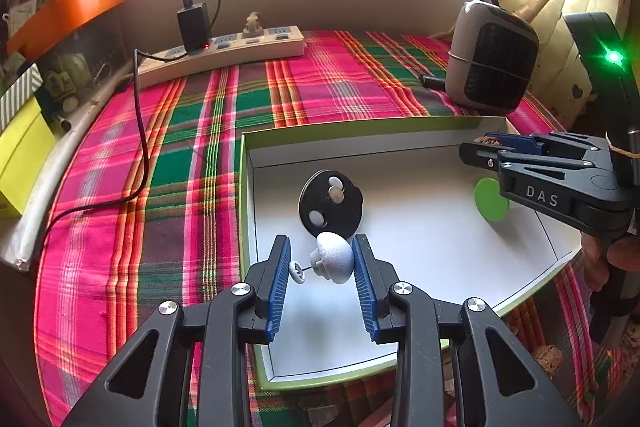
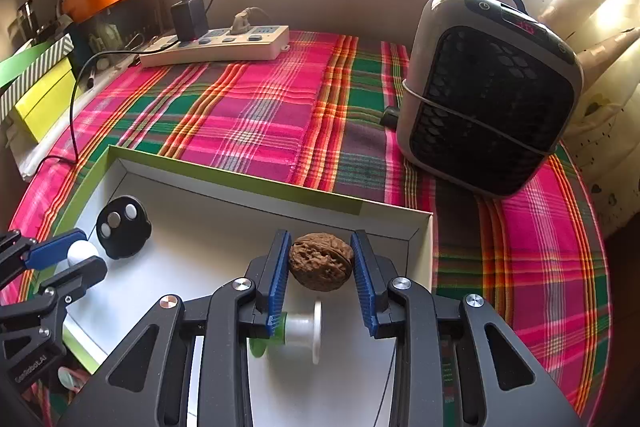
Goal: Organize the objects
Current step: 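Carry the knob and walnut over the tray with both tools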
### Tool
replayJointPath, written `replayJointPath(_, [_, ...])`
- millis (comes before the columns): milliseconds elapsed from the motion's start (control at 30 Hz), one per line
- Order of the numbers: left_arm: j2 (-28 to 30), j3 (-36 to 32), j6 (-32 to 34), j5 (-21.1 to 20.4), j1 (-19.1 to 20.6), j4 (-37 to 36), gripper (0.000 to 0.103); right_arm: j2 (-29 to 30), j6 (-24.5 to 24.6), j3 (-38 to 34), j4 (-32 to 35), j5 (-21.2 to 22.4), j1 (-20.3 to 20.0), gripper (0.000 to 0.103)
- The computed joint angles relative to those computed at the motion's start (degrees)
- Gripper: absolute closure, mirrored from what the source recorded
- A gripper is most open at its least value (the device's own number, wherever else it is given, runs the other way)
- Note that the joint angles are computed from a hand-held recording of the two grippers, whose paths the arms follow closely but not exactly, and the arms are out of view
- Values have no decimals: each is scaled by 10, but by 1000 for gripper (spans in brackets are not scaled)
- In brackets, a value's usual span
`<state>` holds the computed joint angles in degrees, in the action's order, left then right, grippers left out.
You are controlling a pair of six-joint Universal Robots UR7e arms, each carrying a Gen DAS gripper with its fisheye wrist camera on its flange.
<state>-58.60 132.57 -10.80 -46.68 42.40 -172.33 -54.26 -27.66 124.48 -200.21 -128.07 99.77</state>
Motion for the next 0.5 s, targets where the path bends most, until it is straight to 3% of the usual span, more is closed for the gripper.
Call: replayJointPath(500, [1,-2,4,2,1,0,73,6,-4,-3,-5,-7,-2,71])
